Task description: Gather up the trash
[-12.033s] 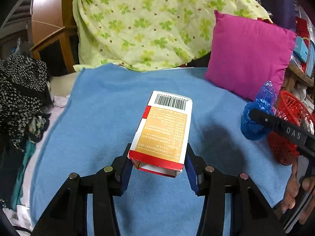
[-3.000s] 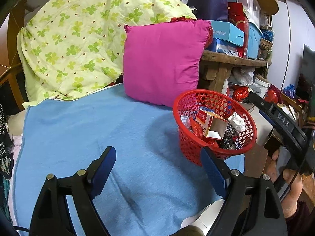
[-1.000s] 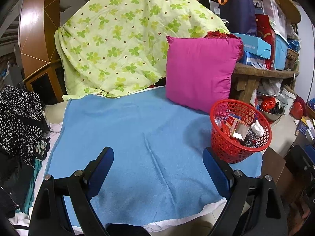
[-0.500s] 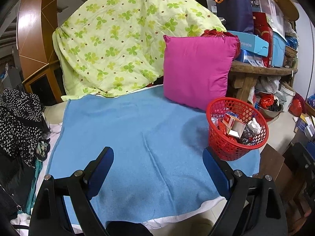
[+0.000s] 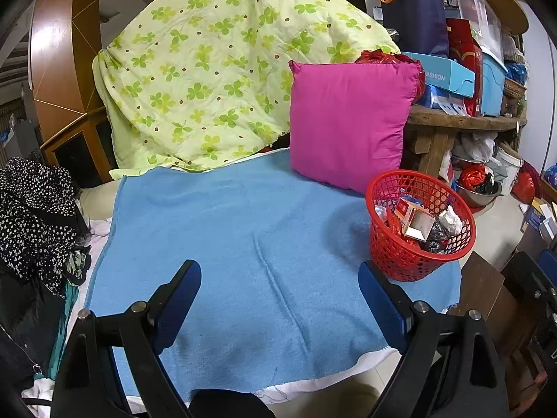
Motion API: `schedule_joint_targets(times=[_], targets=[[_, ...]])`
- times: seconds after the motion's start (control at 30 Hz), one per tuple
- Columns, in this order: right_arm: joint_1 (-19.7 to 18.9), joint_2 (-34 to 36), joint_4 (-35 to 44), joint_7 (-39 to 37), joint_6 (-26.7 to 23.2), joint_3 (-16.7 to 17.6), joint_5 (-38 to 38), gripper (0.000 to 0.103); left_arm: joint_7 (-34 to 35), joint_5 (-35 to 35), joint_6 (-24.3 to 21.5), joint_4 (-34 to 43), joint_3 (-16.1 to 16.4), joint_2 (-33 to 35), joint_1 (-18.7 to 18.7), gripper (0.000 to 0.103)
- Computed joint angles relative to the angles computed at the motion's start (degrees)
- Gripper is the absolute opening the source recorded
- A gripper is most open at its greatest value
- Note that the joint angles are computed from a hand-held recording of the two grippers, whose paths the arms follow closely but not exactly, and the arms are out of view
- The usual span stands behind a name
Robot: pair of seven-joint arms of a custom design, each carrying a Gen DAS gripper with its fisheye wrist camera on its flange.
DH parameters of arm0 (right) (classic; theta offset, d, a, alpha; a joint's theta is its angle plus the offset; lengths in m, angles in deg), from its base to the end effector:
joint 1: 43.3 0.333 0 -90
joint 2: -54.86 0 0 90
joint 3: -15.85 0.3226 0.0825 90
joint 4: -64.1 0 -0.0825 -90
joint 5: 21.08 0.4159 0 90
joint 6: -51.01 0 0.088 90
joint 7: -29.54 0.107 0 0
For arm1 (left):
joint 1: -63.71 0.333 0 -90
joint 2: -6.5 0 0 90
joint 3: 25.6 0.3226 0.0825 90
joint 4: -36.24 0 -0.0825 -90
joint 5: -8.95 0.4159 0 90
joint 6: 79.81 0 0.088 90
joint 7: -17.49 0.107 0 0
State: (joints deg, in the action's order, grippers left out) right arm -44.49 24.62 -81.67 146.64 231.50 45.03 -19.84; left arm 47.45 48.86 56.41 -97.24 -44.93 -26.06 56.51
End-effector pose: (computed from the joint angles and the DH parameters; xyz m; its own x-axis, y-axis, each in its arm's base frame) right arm 0.4030 0.2425 0.5502 0.1925 -0.9629 -0.1890 -0.4917 0.0720 -0.8678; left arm 0.4056 -0.2236 0.6024 0.2558 -0.9601 -0.1133 -0.5912 -0.0626 -0.8041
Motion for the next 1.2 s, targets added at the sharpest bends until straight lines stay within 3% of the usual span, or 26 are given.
schedule_joint_targets(times=[1.2], targets=[[-1.63, -1.67, -0.90, 2.19, 0.14, 1.48, 0.12, 0.078, 1.48, -0.91, 0.17, -0.89, 0.40, -0.15, -0.40, 0.092]])
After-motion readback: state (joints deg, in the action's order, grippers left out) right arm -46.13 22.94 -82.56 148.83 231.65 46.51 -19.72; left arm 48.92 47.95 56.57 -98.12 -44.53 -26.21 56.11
